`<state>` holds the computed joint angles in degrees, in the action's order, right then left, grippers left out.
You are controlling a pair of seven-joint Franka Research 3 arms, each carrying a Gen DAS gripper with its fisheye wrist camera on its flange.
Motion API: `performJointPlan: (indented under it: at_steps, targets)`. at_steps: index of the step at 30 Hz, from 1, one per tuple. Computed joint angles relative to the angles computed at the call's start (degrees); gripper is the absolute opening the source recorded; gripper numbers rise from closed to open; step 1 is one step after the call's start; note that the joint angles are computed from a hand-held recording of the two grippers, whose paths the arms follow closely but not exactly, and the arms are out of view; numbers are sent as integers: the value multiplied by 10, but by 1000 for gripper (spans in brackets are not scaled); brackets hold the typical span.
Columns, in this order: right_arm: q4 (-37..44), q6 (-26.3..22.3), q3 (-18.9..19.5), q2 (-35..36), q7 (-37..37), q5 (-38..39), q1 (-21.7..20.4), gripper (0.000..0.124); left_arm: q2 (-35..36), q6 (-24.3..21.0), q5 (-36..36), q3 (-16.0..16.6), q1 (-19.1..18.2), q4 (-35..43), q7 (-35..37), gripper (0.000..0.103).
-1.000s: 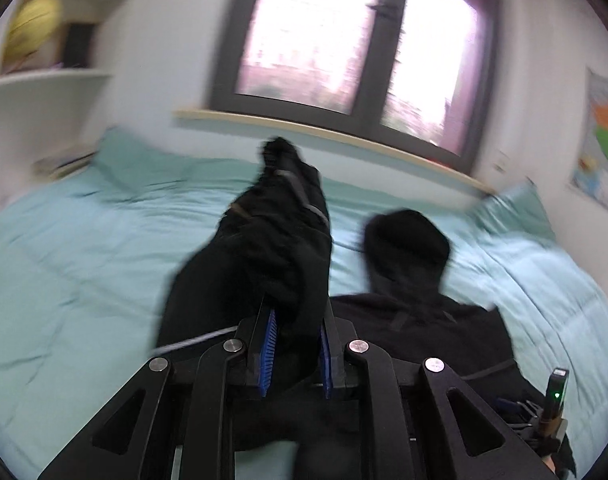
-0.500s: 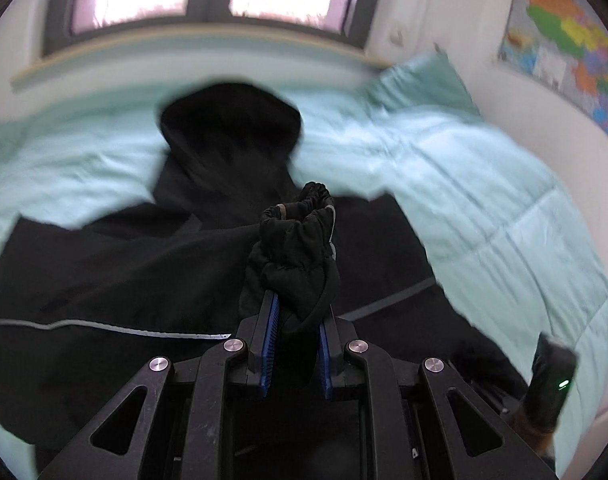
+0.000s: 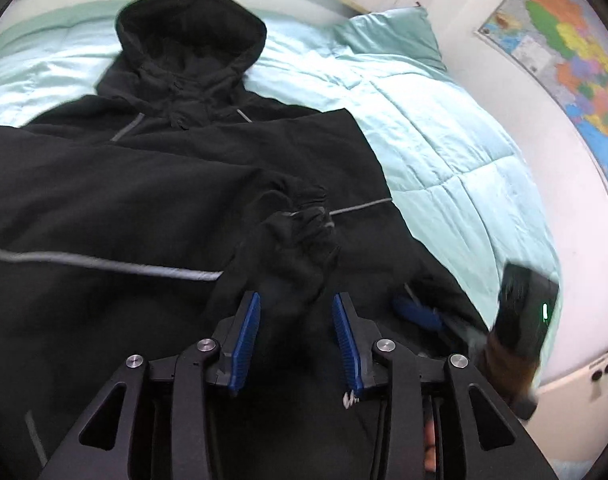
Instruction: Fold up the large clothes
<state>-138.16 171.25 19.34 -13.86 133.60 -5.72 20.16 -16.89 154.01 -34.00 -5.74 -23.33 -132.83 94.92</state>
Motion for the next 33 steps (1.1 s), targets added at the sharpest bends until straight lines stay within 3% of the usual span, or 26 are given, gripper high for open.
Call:
performJointPlan:
  at_steps: [3,5,8,12,13,14,16,18,21,24,29,31,33]
  targets:
    - [23,-3,-38,6,-58,55,44,101,-42,5,62,-16,25,-36,-44,50]
    - [49,-17,-37,16,-72,59,43,101,-63,3,101,-17,35,-53,-72,51]
    - [100,-47,-48,50,-103,73,52,101,-90,26,109,6,23,-80,-85,51]
    - [181,-109,-76,116,-188,173,82,96,-125,45,128,29,23,-110,-116,51]
    - [193,-117,-80,127,-212,206,86,83,-133,47,130,38,20,-116,-119,51]
    - [211,-132,-83,142,-267,274,90,60,-140,49,134,43,22,-121,-124,51]
    - [221,-138,-82,147,-328,340,92,43,-156,46,162,38,48,-131,-157,51]
    - [202,-113,-82,120,-327,294,94,36,-169,43,187,35,69,-137,-185,51]
    - [182,-96,-75,77,-240,156,75,32,-183,69,219,37,88,-151,-219,51]
    - [175,-107,-61,37,-161,37,30,32,-171,108,242,42,90,-149,-237,51]
    - [173,-153,-54,37,-104,-44,-11,32,-83,93,249,67,71,-108,-241,52]
    - [177,-179,-53,59,-84,-74,-15,32,-50,103,224,79,58,-104,-223,52]
    - [169,-189,-68,83,-92,-57,-3,32,-38,133,204,82,53,-117,-206,52]
